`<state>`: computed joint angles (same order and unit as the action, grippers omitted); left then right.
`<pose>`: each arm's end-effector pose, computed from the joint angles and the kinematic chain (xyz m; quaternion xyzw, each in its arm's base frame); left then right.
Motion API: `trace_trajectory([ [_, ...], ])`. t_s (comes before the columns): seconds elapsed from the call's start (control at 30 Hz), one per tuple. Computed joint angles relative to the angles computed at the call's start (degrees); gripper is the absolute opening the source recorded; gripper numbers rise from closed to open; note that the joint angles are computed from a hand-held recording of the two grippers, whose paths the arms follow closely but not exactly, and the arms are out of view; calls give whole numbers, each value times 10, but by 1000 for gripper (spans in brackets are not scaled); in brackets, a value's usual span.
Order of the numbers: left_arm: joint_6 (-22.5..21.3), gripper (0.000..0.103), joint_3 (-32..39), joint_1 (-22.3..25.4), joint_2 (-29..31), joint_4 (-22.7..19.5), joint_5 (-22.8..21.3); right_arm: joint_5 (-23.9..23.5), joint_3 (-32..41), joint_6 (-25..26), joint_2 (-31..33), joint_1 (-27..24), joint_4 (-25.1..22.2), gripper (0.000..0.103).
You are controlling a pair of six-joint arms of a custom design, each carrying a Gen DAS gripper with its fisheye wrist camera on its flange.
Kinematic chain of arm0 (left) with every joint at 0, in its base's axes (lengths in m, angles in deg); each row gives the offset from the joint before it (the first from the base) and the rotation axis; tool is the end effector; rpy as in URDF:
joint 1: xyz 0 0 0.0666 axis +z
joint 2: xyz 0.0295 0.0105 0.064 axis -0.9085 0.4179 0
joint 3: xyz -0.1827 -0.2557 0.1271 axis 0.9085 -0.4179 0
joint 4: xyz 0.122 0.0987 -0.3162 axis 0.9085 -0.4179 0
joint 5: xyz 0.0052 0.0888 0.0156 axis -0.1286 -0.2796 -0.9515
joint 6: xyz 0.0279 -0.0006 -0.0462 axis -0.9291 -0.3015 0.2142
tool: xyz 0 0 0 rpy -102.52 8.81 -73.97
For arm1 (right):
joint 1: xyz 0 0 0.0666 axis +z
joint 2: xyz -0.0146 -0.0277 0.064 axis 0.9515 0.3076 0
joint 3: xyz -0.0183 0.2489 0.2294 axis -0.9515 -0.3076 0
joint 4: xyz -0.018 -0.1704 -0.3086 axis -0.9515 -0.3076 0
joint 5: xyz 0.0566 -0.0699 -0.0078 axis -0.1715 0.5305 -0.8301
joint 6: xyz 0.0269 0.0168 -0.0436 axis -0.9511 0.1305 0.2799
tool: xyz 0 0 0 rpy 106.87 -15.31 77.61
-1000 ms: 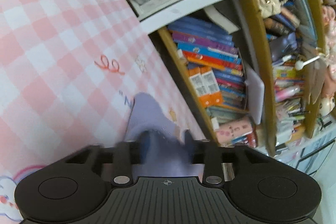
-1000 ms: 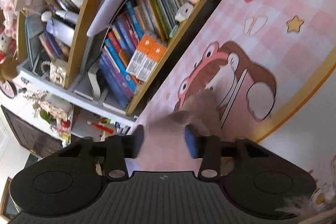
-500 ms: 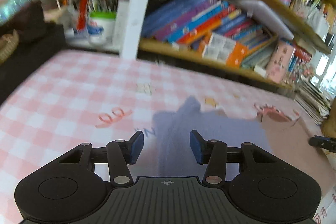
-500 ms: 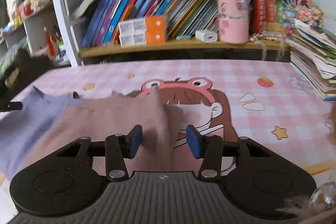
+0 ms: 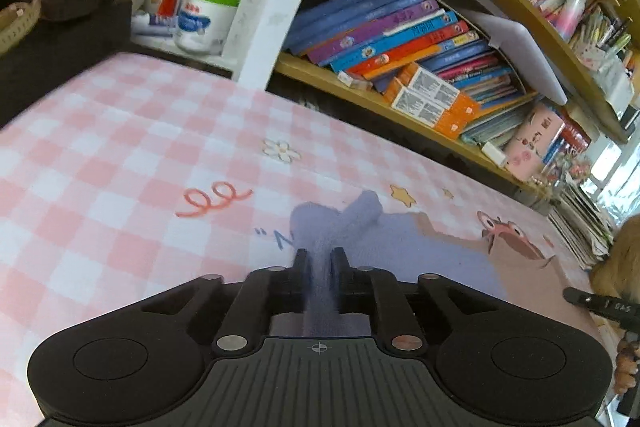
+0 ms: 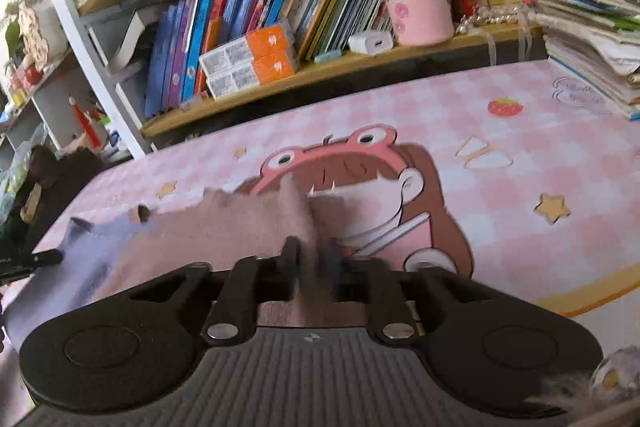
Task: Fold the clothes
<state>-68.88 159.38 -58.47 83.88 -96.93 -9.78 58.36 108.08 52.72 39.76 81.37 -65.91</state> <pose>0.5348 0.0424 0.4427 0.0886 0.8650 -0.2519 0.4248 0.4146 0.0682 0.4362 0.0985 0.8668 0.1473 0.4662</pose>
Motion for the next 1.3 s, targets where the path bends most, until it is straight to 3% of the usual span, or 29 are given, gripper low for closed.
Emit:
trace_trajectory([
  [0.07, -14, 44, 0, -2, -6, 21, -7, 1, 9, 16, 2, 0, 3, 39],
  [0.1, -24, 47, 3, -6, -7, 28, -12, 1, 16, 26, 5, 0, 1, 39],
  [0.23, -107, 47, 37, -39, 14, 4, -71, 12, 69, 63, 45, 11, -30, 36],
  [0.27, -125, 45, 48, -47, 23, -9, -90, 21, 82, 72, 58, 16, -43, 28],
  [0.3, -138, 42, 60, -55, 34, -25, -110, 30, 95, 79, 70, 20, -54, 11],
  [0.33, -142, 31, 75, -57, 46, -45, -117, 36, 98, 81, 78, 22, -57, 9],
  [0.5, -50, 30, 75, -25, 60, -46, -35, -16, 64, 10, 67, -4, -16, 8],
  [0.57, -24, 33, 72, -16, 57, -49, -23, -36, 59, -15, 61, -14, -10, 8],
  [0.7, -1, 34, 34, 7, 17, -25, -12, -17, 39, -31, 26, -19, -9, 12],
  [0.77, 8, 38, 32, 21, 6, -37, 6, -10, 23, -36, 1, -22, -17, 14],
  [0.83, 18, 50, 21, 36, -6, -46, 34, -24, 3, -40, -27, -26, -25, 34],
  [0.87, 21, 57, 15, 41, -11, -52, 43, -33, -7, -41, -40, -27, -27, 50],
  [0.9, 19, 60, 7, 46, -18, -60, 49, -43, -17, -40, -53, -27, -30, 53],
  [1.13, 7, 62, -54, 42, -57, -78, 51, -64, -63, -61, -104, -4, -48, 55],
  [1.3, 9, 61, -92, 34, -87, -59, 41, -54, -75, -75, -111, 14, -61, 43],
])
